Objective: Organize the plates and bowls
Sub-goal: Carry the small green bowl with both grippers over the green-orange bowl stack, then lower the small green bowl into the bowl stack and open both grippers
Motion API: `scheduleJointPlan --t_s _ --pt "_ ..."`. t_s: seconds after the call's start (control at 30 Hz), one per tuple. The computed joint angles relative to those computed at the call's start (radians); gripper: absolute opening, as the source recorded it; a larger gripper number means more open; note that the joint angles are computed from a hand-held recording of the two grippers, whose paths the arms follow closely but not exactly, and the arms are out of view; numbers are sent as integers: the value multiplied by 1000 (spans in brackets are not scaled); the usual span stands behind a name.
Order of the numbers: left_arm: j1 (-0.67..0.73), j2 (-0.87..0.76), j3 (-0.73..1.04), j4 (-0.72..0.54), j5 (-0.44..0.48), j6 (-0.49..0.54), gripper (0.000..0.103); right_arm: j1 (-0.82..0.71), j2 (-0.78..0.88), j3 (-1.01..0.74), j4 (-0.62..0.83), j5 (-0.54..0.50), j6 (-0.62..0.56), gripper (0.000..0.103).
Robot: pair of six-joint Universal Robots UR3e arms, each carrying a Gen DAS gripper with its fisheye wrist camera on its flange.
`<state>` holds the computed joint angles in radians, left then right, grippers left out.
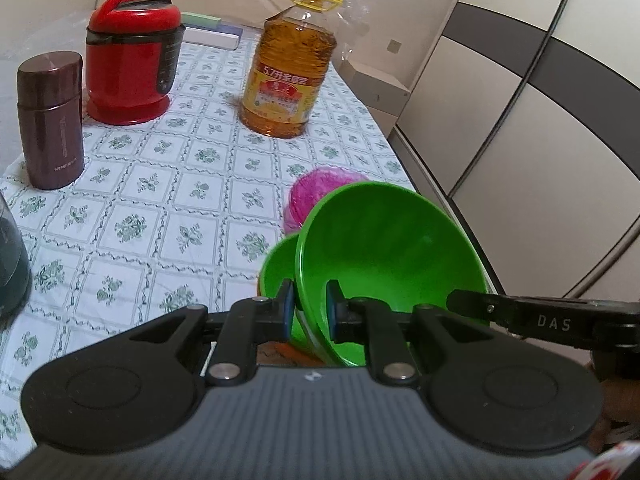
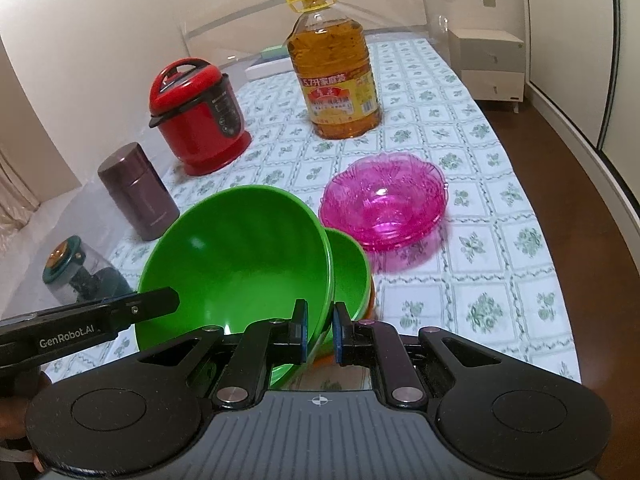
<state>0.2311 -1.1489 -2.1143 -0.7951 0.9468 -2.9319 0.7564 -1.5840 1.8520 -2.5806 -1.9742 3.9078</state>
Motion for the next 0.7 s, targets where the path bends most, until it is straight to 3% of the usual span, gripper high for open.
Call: scheduleJointPlan --t_s 0.7 --pt "-140 -362 136 212 129 -97 14 -174 111 -12 -56 121 -122 12"
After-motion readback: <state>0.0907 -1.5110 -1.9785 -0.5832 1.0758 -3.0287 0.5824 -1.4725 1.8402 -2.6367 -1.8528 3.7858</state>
